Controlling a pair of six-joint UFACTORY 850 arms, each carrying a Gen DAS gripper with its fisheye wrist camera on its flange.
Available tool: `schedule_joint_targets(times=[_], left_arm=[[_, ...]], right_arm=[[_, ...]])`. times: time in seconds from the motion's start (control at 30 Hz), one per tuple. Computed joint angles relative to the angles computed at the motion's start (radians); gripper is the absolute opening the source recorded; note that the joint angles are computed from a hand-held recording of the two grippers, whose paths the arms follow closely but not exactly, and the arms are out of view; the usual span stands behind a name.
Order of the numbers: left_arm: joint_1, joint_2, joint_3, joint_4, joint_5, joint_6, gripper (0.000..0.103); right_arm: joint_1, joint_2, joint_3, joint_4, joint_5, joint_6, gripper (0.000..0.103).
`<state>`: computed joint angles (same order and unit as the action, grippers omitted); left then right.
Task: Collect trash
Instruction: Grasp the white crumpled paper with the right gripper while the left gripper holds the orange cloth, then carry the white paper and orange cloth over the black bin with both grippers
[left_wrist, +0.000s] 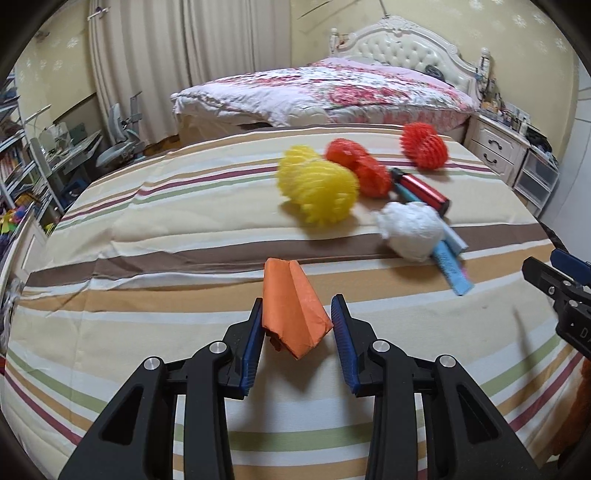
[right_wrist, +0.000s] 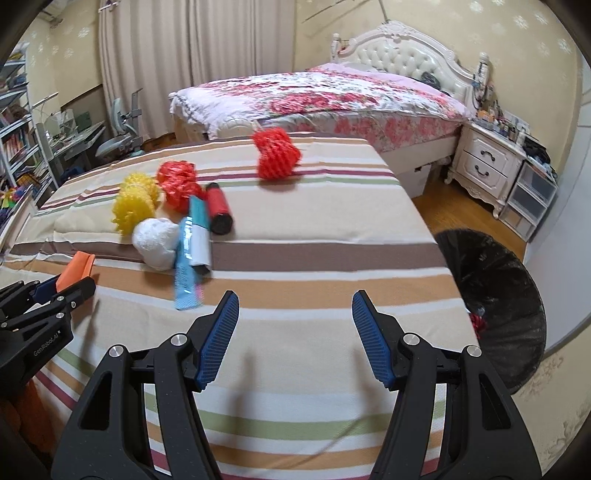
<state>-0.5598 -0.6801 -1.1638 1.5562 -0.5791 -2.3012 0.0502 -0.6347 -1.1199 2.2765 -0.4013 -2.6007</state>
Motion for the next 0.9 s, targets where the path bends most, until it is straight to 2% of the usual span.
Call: schedule_joint_targets(times=[0.33,0.6,0.7,0.73,0.77,0.83,0.9], left_arm=[[0.05,0.071,0.121,0.06,-0.026,-0.123,0.037],[0.078,0.098,0.167,0.09,-0.031,-0.185,0.037],[0.081,0.098,0.168,0.098,-0.026,-0.2,0.037],[0.08,0.098,0.168,0.099,-0.027,-0.202,0.037],[0.08,0.099,0.169,0.1,-0.028,-0.204,0.037],[0.08,0.099,0.17,0.102,-0.029,-0.204,0.037],[0.079,0.099,0.17,0.102,-0.03,-0.204,0.037]], right_arm=[[0.089,0.016,-0.008,-0.039,-0.014,-0.011,0.062],[0.151,-0.018,-0.055,-0.078,0.027,0.003,0.062],[0.17,-0.037,-0.074,-0.074,0.055,-0.015,0.051],[0.176,-0.044,-0.083,-0.083,0.069,-0.01,0.039],[0.181,-0.051,-0.09,-0.087,0.084,-0.008,0.034],[0.185,-0.05,-0.081,-0.009,0.089,-0.09,0.032],[0.18,-0.041,-0.067,-0.019,0.079,-0.079,0.031]])
